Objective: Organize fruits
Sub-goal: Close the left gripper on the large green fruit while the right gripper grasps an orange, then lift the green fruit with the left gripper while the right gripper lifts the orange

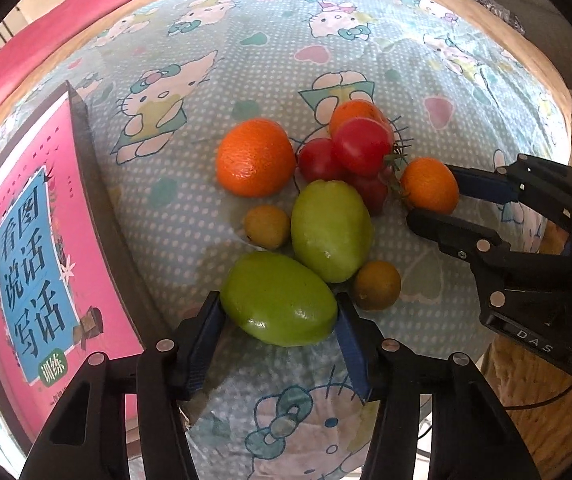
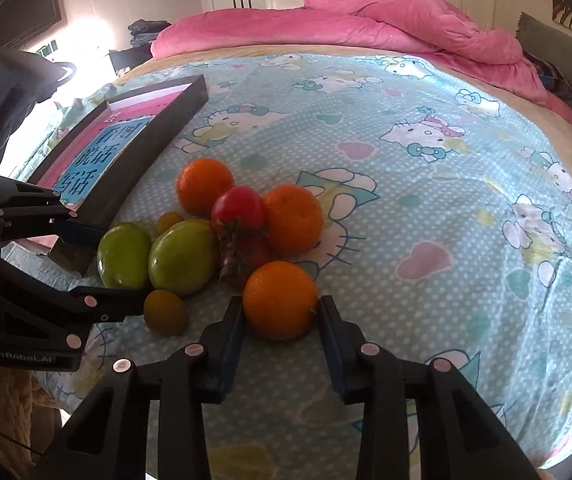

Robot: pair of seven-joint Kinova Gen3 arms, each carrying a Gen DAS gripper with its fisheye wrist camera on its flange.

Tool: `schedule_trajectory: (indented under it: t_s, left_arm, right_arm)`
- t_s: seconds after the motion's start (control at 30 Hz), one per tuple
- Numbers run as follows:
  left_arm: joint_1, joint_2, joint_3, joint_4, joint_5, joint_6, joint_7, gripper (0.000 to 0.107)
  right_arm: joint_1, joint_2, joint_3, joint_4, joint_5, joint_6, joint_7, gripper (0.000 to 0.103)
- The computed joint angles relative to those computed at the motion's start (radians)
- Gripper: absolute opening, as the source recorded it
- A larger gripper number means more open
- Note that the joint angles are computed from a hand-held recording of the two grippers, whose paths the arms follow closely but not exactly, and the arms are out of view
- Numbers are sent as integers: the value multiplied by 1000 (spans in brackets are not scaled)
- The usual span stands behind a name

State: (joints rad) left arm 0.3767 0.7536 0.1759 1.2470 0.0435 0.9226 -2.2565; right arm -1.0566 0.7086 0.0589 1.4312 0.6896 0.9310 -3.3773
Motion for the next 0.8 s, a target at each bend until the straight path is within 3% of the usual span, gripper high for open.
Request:
schedule_trajectory:
  t_s: [0.27,0.8]
  left_arm:
    - [-61,-41,26,32,70,9,-31,57]
    - [-160,-133,52,103,200,-5,-88,57]
  right_arm:
    - [-36,-53,18,86,45,-45,-156,37]
    - [-68,-76,-25,46,157,43,-245,37]
